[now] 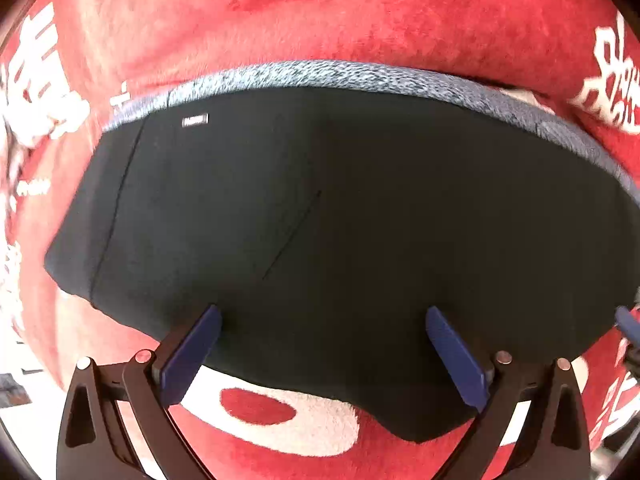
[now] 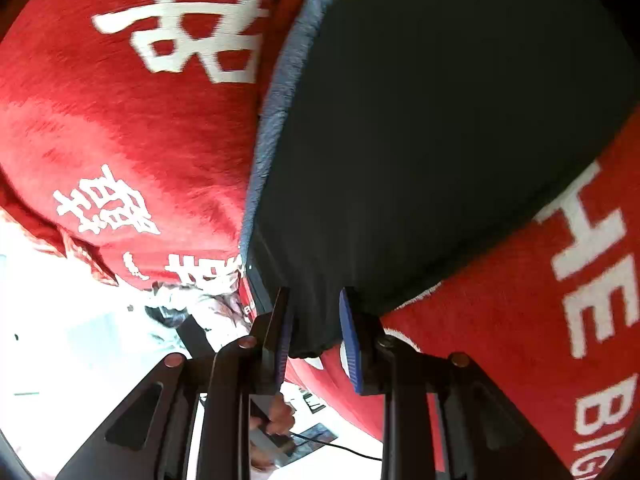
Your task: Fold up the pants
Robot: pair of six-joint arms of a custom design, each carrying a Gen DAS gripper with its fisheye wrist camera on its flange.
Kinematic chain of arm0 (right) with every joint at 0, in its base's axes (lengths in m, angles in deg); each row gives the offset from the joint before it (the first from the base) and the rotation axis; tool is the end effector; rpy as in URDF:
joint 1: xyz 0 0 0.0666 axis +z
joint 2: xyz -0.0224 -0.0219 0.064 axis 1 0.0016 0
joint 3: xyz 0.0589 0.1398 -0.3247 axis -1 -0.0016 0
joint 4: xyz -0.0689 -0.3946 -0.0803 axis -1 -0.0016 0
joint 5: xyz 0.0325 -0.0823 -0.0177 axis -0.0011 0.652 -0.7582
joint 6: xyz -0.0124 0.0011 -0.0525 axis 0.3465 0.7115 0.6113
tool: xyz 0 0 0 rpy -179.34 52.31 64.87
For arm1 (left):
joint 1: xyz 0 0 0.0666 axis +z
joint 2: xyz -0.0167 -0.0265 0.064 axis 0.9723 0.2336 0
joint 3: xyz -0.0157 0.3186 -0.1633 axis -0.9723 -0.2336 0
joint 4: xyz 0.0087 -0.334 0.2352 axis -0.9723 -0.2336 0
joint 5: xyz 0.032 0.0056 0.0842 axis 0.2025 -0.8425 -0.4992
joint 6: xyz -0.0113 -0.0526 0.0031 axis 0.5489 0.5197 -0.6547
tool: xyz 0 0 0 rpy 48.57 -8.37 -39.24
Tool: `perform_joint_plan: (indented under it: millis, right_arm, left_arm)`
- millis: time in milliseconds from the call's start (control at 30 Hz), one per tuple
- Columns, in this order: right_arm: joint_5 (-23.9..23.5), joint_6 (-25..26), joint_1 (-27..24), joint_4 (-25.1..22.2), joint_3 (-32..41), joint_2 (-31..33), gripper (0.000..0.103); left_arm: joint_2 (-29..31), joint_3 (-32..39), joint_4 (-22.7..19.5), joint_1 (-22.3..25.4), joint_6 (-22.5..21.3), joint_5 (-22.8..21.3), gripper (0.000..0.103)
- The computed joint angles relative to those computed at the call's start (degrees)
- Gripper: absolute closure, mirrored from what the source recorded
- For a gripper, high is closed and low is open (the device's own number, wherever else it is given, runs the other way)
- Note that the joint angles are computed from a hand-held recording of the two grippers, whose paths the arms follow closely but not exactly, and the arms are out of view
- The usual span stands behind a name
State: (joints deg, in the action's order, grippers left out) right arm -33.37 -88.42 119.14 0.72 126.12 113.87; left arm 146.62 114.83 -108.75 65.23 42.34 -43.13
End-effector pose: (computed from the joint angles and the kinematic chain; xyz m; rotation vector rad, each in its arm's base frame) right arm 0.2407 0.1434 0.3442 1.3886 2.0811 1.4989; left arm 0.6017 -0.1188 0.3591 0.5464 2.9240 0.0546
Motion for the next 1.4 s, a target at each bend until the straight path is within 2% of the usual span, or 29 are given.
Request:
perform_joint_plan:
  millis: [133,233,333,500,600,700,733,767,800,867,900,967,1067,1100,1167,1200,1333,1400]
  right_arm:
    - [-0.7,-2.7,-0.5,2.0,1.0,3.2,0.076]
    - [-1.2,0.5,0.1,-1.0,3.0,3.7,0.073]
    - [-1.5,0.2,1.6,-1.9,3.3,3.4,0.068]
    - [-0.5,-2.3,2.2,2.1,2.2,5.4,0.067]
    - [-1.2,-1.4,1.5,2.9,2.8,7.5,0.067]
    - [-2.2,-4.2,1.0,4.4,2.5,9.1,0.067]
    - [-2.1,-4.4,0.8,4.5,2.7,9.4,0.073]
    - [-2.1,-2.7,0.6,3.1,3.9,9.9,0.087]
    - [-1.6,-0.8,0.6,1.7,5.1,10.3,0.095]
    - [-0.5,3.3,0.8,-0.5,7.3,10.5,0.096]
    - [0.1,5.1,1.6,-3.4,8.6,11.2,0.096]
    - [-0.4,5.3,2.9,-6.6,8.3,11.6,0.096]
    - [1.0,1.0,4.3,-3.4,4.9,9.1,0.094]
    - [0.4,2.0,4.0,-4.7,5.4,8.8,0.092]
    - [-3.5,5.9,2.7,-10.2,7.8,8.9,0.073]
    - [-3.8,8.3,2.2,-13.5,9.3,8.9,0.073]
    - [1.1,24.3,-0.4,-25.5,18.2,12.2,0.073]
    - [2.4,29.5,-1.8,-28.4,21.1,15.1,0.073]
  left_arm:
    - [0.7,1.2,-0.9,0.2,-0.4,0.6,0.0]
    - [1.7,2.3,-1.4,0.9,-1.8,1.3,0.0]
    - [1.3,1.7,-0.7,1.2,-2.9,1.3,0.0]
    - [0.1,0.2,-0.4,1.2,-3.9,1.6,0.0]
    - [-0.1,0.0,-0.5,1.2,-4.3,1.9,0.0]
    - [0.9,1.5,-1.8,1.4,-4.4,2.1,0.0]
    - [0.9,1.7,-2.1,1.4,-4.5,2.1,0.0]
    - [0.9,1.7,-2.1,1.5,-5.0,2.1,0.0]
    - [0.7,1.8,-2.2,1.4,-5.2,2.1,0.0]
    - [-1.6,-1.5,0.3,1.4,-6.9,1.7,0.0]
    - [-2.7,-3.4,1.8,1.4,-7.8,1.1,0.0]
    - [-5.2,-7.0,5.1,1.3,-9.6,0.6,0.0]
    - [-5.6,-6.9,4.6,1.3,-10.9,-0.1,0.0]
    - [-5.2,-5.9,3.7,1.2,-10.8,-0.5,0.0]
    - [-4.5,-3.7,1.7,1.2,-10.3,-0.6,0.0]
    - [-4.5,-2.8,1.1,1.0,-9.9,0.4,0.0]
    - [-4.6,-2.4,1.8,-0.8,-8.5,2.4,0.0]
    - [-4.4,-3.6,2.9,-2.6,-8.6,0.5,0.0]
